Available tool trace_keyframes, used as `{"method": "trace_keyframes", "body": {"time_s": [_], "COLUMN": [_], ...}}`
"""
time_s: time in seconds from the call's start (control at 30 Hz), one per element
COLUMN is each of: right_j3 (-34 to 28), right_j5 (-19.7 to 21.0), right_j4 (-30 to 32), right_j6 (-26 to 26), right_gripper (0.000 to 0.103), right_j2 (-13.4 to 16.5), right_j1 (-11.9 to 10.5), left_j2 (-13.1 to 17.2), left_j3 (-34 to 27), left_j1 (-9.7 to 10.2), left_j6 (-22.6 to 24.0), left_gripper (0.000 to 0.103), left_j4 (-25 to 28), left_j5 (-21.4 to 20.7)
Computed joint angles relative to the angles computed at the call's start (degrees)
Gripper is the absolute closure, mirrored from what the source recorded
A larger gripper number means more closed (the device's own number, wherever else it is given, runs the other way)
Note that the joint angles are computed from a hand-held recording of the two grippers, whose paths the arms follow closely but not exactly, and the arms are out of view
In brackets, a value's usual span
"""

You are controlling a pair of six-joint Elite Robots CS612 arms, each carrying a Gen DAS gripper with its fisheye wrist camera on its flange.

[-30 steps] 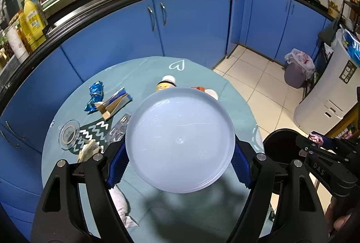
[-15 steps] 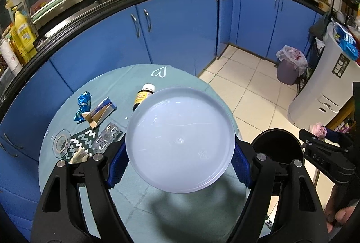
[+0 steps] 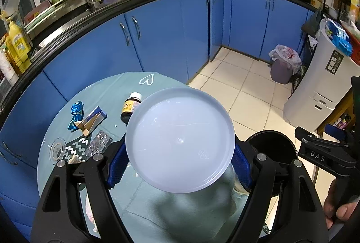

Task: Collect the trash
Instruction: 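Lower the clear plastic lid into the black bin and open the left gripper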

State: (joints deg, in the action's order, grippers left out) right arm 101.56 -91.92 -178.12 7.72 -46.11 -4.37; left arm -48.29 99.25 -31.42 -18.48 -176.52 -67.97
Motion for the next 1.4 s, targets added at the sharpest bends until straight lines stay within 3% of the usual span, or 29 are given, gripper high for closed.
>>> {"method": "trace_keyframes", "body": {"time_s": [0.23,0.6,0.67,0.8,1.17,1.4], "right_j3": [0.7,2.6,2.9,3.3,3.0,3.1], "right_j5": [-1.5,-5.2,-5.5,-5.9,-4.9,-4.8], "right_j4": [-0.8,-2.0,-2.1,-2.4,-2.2,-2.8], "right_j6": [0.6,2.8,3.4,4.2,4.5,3.8], "right_gripper": [0.019,0.019,0.019,0.019,0.019,0.019], "right_j2": [-0.2,-1.1,-1.2,-1.2,-0.8,-1.0], "right_j1": [-0.7,-3.2,-3.7,-4.6,-4.8,-4.1], "left_j2": [0.2,1.8,2.1,2.6,2.7,2.1], "left_j3": [-0.7,-4.9,-5.9,-7.2,-7.6,-6.6], "left_j1": [-0.87,-3.35,-3.61,-4.06,-3.46,-3.12], "left_j6": [1.4,7.4,7.8,8.1,5.6,4.7], "left_gripper": [0.026,0.024,0.016,0.008,0.007,0.007], "left_j4": [-0.2,-2.0,-1.6,-2.4,0.7,0.0], "left_j5": [-0.4,-5.5,-7.0,-7.5,-7.3,-6.8]}}
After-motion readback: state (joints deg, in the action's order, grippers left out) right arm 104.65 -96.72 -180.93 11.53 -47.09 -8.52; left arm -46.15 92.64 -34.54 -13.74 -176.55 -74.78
